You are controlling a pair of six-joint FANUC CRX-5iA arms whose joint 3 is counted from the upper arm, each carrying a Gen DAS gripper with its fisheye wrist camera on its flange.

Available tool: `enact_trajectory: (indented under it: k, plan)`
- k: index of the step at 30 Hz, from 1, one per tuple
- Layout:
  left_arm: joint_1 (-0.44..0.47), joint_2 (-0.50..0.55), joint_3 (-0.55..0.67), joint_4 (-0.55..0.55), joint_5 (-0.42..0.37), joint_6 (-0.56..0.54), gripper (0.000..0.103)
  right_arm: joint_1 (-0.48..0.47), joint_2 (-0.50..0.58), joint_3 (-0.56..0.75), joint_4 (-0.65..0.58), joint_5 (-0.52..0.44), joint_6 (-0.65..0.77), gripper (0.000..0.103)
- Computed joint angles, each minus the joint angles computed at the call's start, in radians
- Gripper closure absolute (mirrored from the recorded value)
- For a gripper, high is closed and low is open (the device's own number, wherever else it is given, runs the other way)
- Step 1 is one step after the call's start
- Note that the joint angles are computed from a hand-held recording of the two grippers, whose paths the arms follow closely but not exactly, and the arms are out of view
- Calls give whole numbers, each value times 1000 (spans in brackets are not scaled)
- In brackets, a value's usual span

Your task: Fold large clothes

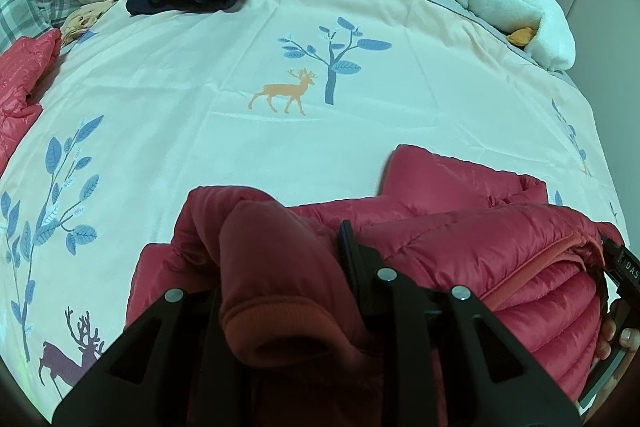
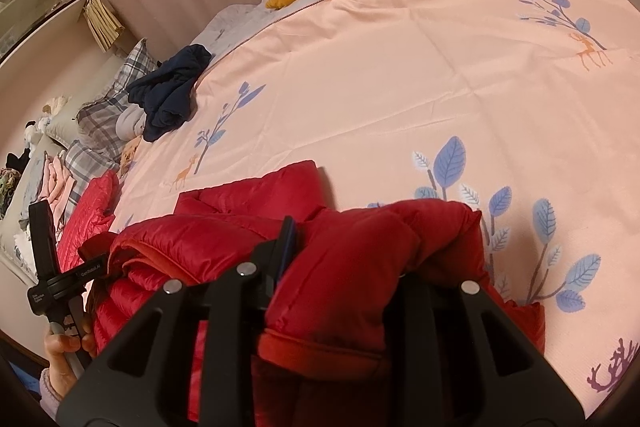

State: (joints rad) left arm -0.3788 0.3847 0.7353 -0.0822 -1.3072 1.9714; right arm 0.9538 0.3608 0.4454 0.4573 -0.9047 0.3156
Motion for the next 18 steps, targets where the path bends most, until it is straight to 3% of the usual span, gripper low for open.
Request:
enact_trajectory:
  k: [13, 18]
  plan:
    - [-4, -6, -7, -9, 8, 19, 78, 7, 3, 3, 19, -15, -6, 71]
    - [-10, -15, -13, -18, 17, 28, 75, 16, -9, -13, 40, -4, -29, 65]
